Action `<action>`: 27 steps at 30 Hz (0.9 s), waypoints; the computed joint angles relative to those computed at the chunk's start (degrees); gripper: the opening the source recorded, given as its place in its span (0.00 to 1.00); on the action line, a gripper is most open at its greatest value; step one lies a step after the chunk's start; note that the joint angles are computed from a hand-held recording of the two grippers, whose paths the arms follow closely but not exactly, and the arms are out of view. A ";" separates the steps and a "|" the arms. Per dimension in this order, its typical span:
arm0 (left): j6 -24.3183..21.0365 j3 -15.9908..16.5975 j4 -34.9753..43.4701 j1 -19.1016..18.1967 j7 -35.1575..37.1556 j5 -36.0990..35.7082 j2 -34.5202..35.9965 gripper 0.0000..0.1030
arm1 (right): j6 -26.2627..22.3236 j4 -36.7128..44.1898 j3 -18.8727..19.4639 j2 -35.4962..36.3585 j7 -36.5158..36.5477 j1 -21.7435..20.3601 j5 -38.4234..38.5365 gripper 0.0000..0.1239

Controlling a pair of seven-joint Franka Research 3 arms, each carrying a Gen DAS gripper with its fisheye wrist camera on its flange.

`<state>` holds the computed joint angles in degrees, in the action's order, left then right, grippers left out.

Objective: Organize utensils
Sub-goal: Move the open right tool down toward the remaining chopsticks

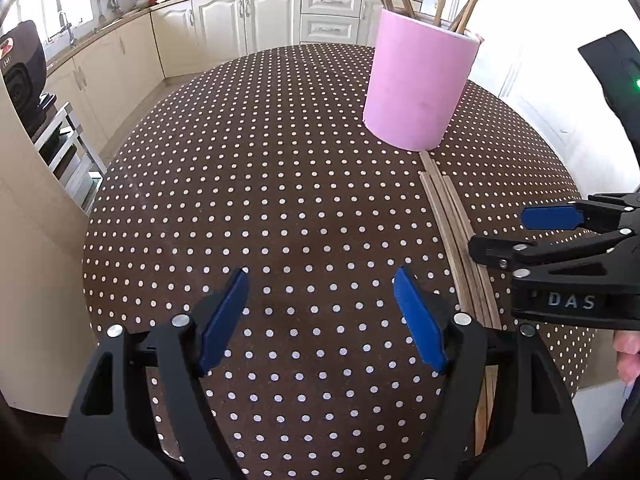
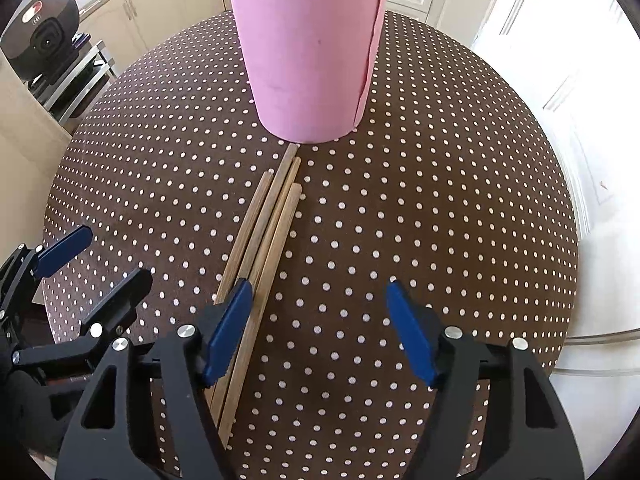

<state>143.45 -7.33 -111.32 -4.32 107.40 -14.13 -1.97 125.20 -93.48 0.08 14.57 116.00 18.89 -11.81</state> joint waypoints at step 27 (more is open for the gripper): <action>-2.20 -0.36 3.11 0.98 1.08 -1.94 2.30 0.72 | -3.77 2.16 1.27 0.57 -4.58 0.41 2.55 0.15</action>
<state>141.24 -7.69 -108.21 -3.35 108.48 -16.07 0.32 121.44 -91.32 1.34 15.14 111.42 19.31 -9.25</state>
